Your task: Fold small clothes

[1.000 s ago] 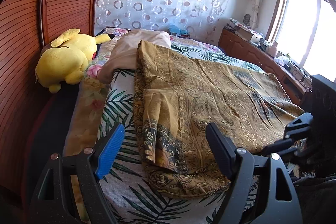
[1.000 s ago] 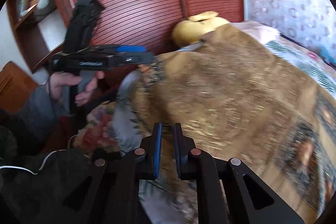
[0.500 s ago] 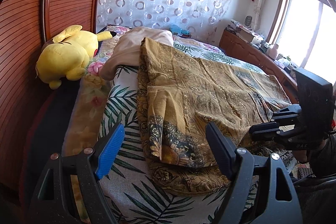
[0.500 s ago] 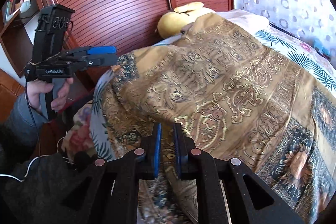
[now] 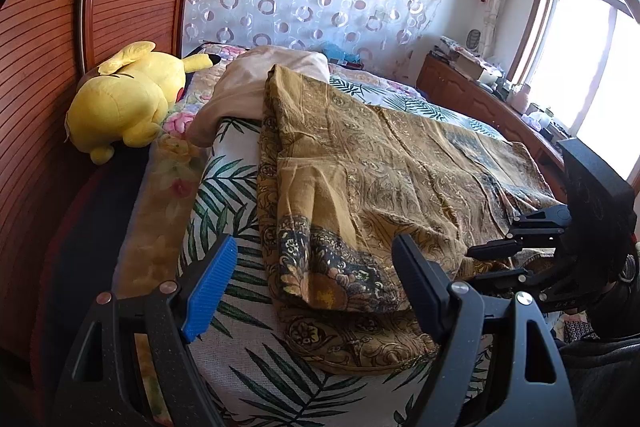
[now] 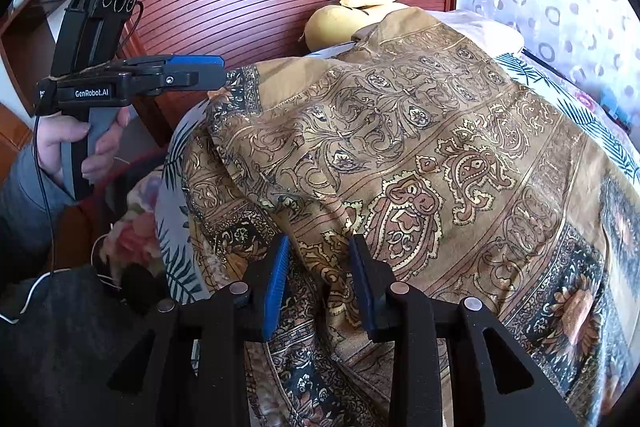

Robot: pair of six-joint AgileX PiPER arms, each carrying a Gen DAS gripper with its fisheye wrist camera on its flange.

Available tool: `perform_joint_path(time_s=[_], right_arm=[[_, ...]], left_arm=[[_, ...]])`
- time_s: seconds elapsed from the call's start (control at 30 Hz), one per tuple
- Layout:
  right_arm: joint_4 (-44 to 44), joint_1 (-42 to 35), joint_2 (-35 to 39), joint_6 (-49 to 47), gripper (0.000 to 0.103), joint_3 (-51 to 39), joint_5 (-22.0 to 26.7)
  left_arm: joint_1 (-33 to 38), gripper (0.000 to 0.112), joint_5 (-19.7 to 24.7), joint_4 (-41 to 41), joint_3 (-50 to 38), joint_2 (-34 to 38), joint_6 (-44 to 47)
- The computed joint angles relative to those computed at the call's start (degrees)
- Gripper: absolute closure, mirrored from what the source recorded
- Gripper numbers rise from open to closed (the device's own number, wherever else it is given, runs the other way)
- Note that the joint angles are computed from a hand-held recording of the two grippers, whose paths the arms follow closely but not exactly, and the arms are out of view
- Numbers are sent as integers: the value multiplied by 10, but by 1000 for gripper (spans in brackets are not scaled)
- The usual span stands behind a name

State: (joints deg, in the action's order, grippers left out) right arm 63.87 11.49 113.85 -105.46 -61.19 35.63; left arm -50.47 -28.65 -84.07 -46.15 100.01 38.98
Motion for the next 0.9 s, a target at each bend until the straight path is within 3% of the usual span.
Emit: perform_joint_path(time_s=[0.03,0.07,0.23,0.4,0.5,0.53,0.8,0.9], right_arm=[[8,4,-8,-14,88,10,-20],[1,6,-15,-6,93,15,-19],[-12,-12,-31,32,97,1,65],[-1,-35,-33,56,95,-17,152],[7,-43,-10,73,79,-38,182],[15,-44,-9,63,70,-32,173],[61,-20,-25,32,69,8,48],[112,-5,-30,-21,69,33,-18]], left_arm=[[0,32,1,0,0,0,-1],[1,32,1,0,-1,0,-1],[0,32,-3,0,3,-7,-1],[-2,32,-9,-1,5,-13,0],[-2,32,-9,-4,1,-9,1],[-1,32,-9,-4,1,-9,0],[19,32,4,-38,-21,13,40],[26,32,5,-73,-38,27,76]])
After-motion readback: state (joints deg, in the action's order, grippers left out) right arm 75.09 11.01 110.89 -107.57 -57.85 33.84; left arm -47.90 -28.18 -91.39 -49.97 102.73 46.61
